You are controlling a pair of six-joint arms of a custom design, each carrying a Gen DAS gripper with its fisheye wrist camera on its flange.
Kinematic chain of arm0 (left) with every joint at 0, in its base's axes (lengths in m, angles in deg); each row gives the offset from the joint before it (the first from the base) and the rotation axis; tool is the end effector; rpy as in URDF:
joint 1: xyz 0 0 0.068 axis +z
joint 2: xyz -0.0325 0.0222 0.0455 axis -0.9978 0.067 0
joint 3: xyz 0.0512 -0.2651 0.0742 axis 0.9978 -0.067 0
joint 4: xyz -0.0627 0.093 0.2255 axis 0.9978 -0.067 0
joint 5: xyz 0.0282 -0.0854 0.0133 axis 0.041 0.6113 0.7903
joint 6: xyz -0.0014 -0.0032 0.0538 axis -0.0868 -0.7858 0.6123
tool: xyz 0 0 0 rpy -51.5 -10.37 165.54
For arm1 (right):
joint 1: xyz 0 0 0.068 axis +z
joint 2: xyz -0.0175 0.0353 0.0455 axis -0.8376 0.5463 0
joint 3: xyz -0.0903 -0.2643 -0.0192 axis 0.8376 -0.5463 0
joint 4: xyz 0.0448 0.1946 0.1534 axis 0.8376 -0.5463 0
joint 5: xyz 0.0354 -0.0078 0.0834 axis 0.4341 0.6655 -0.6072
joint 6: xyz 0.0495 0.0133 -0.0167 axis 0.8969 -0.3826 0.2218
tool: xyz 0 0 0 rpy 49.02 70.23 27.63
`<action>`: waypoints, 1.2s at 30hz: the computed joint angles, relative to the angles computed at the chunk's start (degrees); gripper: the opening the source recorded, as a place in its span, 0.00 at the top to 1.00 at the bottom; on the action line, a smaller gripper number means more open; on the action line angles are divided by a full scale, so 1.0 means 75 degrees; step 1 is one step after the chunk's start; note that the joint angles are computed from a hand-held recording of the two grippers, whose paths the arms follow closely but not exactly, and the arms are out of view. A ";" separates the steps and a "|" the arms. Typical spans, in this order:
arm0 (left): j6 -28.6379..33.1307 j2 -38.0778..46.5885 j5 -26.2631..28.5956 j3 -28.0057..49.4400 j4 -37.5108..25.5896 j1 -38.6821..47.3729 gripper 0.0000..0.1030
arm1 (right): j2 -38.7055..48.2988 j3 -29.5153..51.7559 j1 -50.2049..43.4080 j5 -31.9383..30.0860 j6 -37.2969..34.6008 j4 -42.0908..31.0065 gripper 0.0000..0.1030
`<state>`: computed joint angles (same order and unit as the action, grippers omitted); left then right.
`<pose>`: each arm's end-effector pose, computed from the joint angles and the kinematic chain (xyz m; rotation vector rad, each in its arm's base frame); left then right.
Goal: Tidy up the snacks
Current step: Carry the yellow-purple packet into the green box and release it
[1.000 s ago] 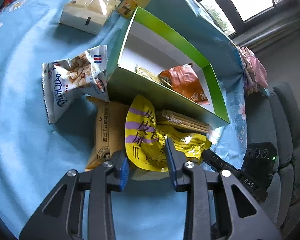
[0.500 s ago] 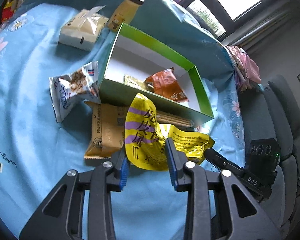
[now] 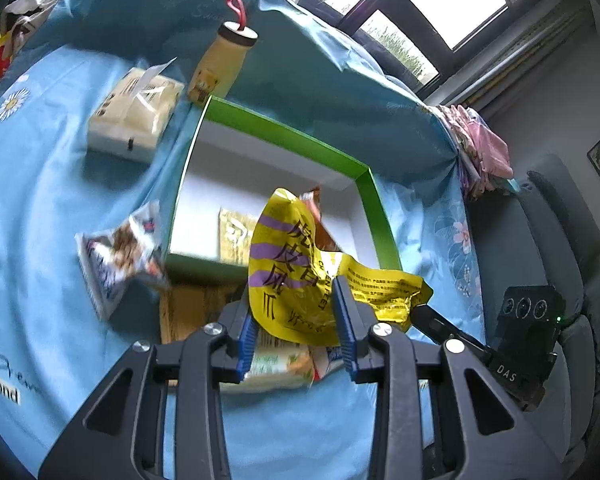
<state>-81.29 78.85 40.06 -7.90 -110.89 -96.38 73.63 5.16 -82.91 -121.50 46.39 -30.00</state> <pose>0.3212 -0.0803 0.2244 0.3583 2.4660 -0.9559 0.1958 -0.0663 0.1794 0.3000 2.1655 0.8213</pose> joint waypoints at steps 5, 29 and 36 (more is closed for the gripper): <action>-0.0161 0.0617 -0.0049 0.0740 -0.0075 -0.0091 0.65 | 0.0490 0.0499 0.0119 0.0216 0.0034 0.0126 0.82; -0.0459 0.3190 -0.0871 0.3191 -0.0357 -0.0589 0.59 | 0.3445 0.2366 0.0624 0.1366 0.0026 0.0677 0.82; -0.0373 0.3337 -0.1228 0.3411 -0.0388 -0.0776 0.59 | 0.3764 0.2675 0.0673 0.1611 0.0093 0.0665 0.82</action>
